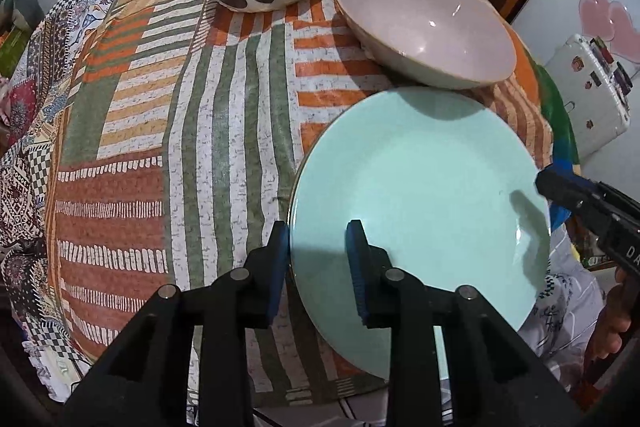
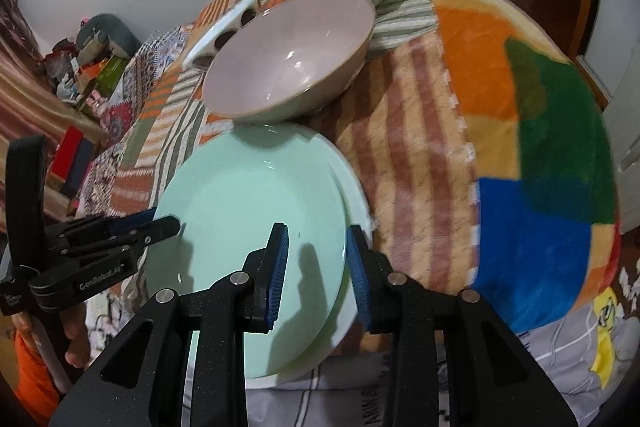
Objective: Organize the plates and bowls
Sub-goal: 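Lower the mint green plate onto the white plate and open both grippers, then move both grippers to the pink bowl rim and close them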
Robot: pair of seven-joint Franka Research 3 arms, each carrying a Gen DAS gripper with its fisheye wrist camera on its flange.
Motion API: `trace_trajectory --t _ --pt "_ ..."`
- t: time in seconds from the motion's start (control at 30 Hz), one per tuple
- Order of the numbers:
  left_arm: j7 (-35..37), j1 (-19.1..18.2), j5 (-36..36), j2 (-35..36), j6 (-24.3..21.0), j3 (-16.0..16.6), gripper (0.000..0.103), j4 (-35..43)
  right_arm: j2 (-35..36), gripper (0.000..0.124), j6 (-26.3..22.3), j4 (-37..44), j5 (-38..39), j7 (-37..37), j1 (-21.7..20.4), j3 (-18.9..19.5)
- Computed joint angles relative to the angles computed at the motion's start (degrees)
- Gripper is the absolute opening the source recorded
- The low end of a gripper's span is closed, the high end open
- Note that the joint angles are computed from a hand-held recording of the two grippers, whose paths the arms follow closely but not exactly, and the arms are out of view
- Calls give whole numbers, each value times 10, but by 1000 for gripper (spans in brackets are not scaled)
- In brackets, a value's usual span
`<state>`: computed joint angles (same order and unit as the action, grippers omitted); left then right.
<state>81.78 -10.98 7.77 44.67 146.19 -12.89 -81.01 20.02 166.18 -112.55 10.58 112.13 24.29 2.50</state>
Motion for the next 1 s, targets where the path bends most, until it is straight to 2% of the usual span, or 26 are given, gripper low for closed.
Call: trace_trajectory --t 0.07,0.1,0.2,0.27,0.33,0.47,0.5,0.57,0.63,0.83,1.0 --pt "1 5 -3 -8 12 -2 28 -6 -11 30 8 -12 -52 45 34 -44" --pt "1 7 -4 -17 24 -3 28 -14 -15 34 13 -16 -66 57 38 -52" --pt "0 15 -5 -45 72 -6 37 -47 -29 38 31 -32 -92 84 40 -64" --pt "-5 15 0 -64 109 -4 46 -68 -33 39 43 -37 -103 99 39 -68" --pt "-10 16 6 -78 139 -3 47 -82 -36 45 53 -40 -109 106 36 -68" --pt "-8 20 10 -79 161 -8 49 -73 -33 50 65 -31 -126 119 41 -75" --pt "-11 16 13 -77 161 -6 50 -66 -31 52 65 -25 -128 118 40 -76" --pt "-26 3 24 -63 164 10 61 -43 -25 56 65 -12 -147 132 54 -94" --pt "-38 -2 30 -49 167 15 63 -21 -19 61 68 -1 -164 142 63 -106" --pt "-27 -3 19 22 113 -1 63 90 8 70 75 40 -175 146 68 -122" --pt "-8 -14 4 95 54 -3 63 208 44 70 59 88 -151 121 46 -105"
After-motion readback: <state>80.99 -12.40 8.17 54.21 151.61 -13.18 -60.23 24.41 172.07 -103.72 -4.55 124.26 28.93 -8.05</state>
